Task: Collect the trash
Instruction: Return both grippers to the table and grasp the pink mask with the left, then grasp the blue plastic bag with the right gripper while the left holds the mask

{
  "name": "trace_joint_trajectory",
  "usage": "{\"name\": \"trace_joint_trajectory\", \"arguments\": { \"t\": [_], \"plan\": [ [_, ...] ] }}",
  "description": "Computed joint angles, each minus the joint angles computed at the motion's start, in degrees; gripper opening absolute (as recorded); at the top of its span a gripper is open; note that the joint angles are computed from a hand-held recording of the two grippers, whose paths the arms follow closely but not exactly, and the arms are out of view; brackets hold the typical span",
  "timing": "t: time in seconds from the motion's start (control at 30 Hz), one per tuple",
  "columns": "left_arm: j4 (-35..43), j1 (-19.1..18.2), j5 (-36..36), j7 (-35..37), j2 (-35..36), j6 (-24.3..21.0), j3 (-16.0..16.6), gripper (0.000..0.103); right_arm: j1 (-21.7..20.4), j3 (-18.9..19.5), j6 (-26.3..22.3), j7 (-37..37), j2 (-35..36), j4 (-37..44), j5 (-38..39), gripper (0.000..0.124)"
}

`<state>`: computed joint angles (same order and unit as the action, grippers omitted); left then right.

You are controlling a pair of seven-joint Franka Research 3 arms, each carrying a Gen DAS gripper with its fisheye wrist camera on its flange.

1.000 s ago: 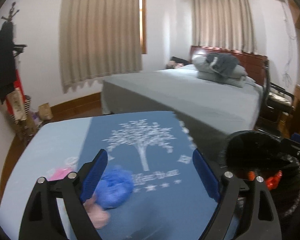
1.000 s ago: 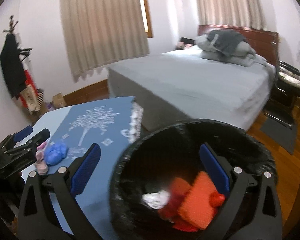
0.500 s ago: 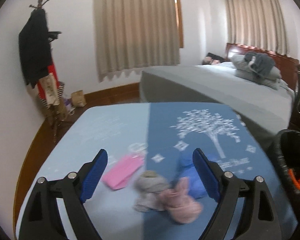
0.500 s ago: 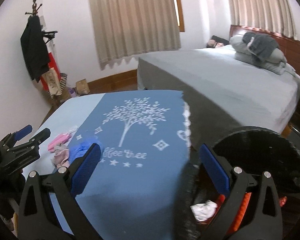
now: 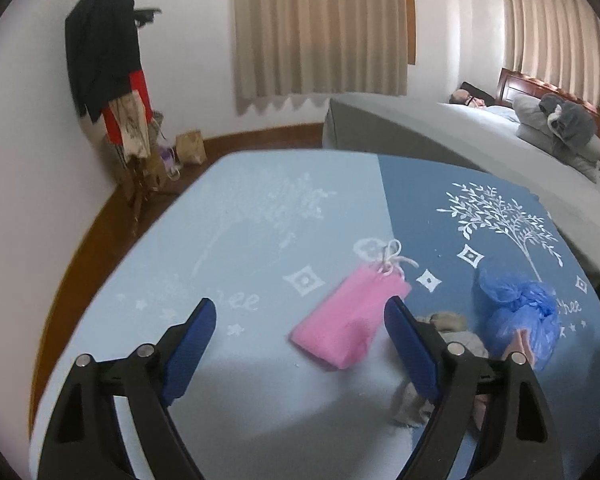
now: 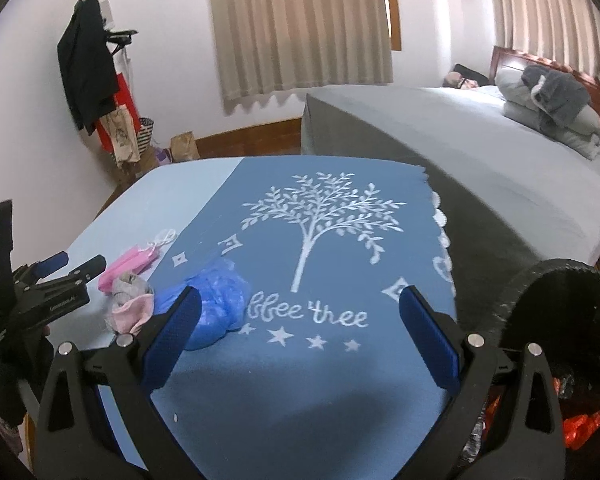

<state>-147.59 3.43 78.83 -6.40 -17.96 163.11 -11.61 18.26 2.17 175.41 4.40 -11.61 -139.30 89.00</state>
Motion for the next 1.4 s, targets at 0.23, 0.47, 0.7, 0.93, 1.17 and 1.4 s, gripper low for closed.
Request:
{"name": "trace_joint_trajectory", "arguments": {
  "t": [0.23, 0.47, 0.7, 0.93, 1.17, 1.4],
  "plan": [
    [0.9, -1.4, -13.2, 14.1, 3.8, 1.9, 2.1, 0.067, 0.5, 0.7, 0.6, 1.4, 2.3, 1.1, -1.4, 0.096],
    [0.7, -0.5, -21.1, 23.9, 5.6, 5.4, 1.3, 0.035, 1.2, 1.0, 0.6, 3.6, 3.7, 1.5, -3.6, 0.096],
    [0.3, 3.4, -14.1, 17.3, 4.0, 8.2, -1.7, 0.011, 1.9, 1.1, -0.4, 6.3, 5.0, 2.2, -6.5, 0.096],
    [-0.2, 4.7, -5.9, 7.3, 1.0, 8.7, -2.2, 0.010, 1.9, 1.4, -1.9, 11.4, 6.5, 3.0, -10.7, 0.096],
    [-0.9, 3.6, -6.0, 6.9, -1.2, 7.9, -1.9, 0.010, 2.1, 2.4, -2.8, 18.2, 9.2, 4.1, -18.6, 0.091],
    [-1.6, 3.3, -8.1, 8.1, -2.0, 7.6, -2.4, 0.010, 1.6, 2.2, -10.6, 17.9, 8.9, 4.5, -20.0, 0.059]
  ]
}}
